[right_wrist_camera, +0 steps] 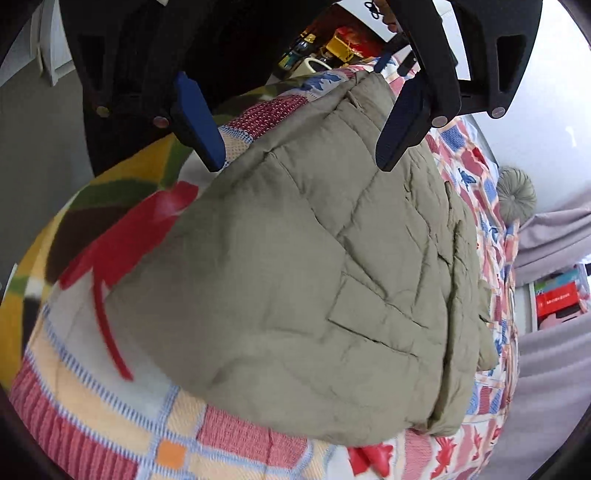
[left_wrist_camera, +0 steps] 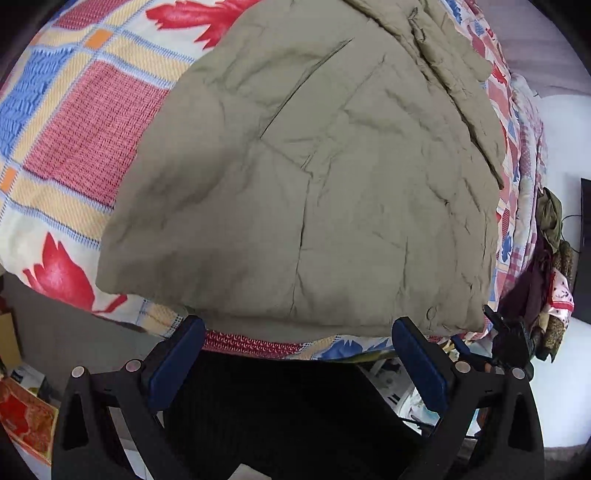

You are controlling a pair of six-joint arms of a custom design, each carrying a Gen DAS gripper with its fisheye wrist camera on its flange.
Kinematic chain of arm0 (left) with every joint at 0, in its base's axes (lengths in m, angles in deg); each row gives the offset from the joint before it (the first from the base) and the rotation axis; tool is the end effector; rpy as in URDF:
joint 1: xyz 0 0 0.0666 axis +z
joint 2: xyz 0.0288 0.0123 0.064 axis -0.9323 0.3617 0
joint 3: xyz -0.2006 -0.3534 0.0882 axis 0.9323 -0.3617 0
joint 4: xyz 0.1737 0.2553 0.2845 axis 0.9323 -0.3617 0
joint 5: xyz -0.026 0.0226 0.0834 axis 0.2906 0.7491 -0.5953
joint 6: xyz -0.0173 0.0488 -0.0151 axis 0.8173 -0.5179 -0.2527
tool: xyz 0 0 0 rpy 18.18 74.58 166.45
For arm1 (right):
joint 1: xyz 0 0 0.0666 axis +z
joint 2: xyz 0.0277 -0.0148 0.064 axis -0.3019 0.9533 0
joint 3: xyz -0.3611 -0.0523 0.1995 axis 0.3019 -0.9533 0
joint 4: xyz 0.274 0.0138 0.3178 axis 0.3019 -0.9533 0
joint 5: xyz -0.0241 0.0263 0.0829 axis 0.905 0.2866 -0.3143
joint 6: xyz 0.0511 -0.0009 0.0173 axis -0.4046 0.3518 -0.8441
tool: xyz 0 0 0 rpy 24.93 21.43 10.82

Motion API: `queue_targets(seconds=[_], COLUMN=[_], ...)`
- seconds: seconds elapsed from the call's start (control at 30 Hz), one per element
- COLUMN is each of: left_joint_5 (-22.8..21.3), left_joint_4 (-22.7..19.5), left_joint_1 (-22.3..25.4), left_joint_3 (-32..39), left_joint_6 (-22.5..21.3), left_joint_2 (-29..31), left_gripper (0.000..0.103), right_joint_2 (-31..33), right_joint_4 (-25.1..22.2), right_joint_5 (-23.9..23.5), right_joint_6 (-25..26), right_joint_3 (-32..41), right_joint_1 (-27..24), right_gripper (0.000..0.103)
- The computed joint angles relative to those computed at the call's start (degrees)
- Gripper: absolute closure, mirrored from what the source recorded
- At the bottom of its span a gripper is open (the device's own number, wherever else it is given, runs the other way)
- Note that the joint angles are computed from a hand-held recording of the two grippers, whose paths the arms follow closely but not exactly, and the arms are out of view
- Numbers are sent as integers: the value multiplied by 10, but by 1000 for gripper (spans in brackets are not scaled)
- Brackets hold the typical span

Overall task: Fold large clothes
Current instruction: 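Grasp the jacket hem with both grippers and lift it toward the collar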

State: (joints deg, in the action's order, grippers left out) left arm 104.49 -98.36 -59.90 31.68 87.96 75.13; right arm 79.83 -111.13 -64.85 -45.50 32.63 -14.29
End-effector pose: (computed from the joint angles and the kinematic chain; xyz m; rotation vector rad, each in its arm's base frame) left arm 0.4188 0.0456 0.4376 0.9908 -2.7657 0.8573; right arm 0.5718 0.0540 0.4394 -0.8233 -2.6924 -0.9254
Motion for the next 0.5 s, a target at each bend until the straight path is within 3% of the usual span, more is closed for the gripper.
queue_targets(seconds=[0.13,0.3,0.4,0.43,0.5], left_joint_5=[-4,13,13,11,8], left_joint_4=[13,75,95,103,109], left_joint_1=[-9,-16,-23,-27,-33], left_joint_3=[-20,-25,-22,-20,-18], left_joint_6=[22,78,87,94,103], left_joint_2=[3,7,13,16,24], left_gripper=[1,1,3,6,32], right_joint_2=[3,7,4,2,1], right_joint_4=[22,45,80,95,120], right_joint_5=[-16,-21,-31,-37,-45], right_joint_6=[-24,-43,-74,-85,-111], right_joint_3=[-10,-7,-10,-14,-20], right_joint_1=[11,21,21,20,21], right_gripper=[17,17,17,17,17])
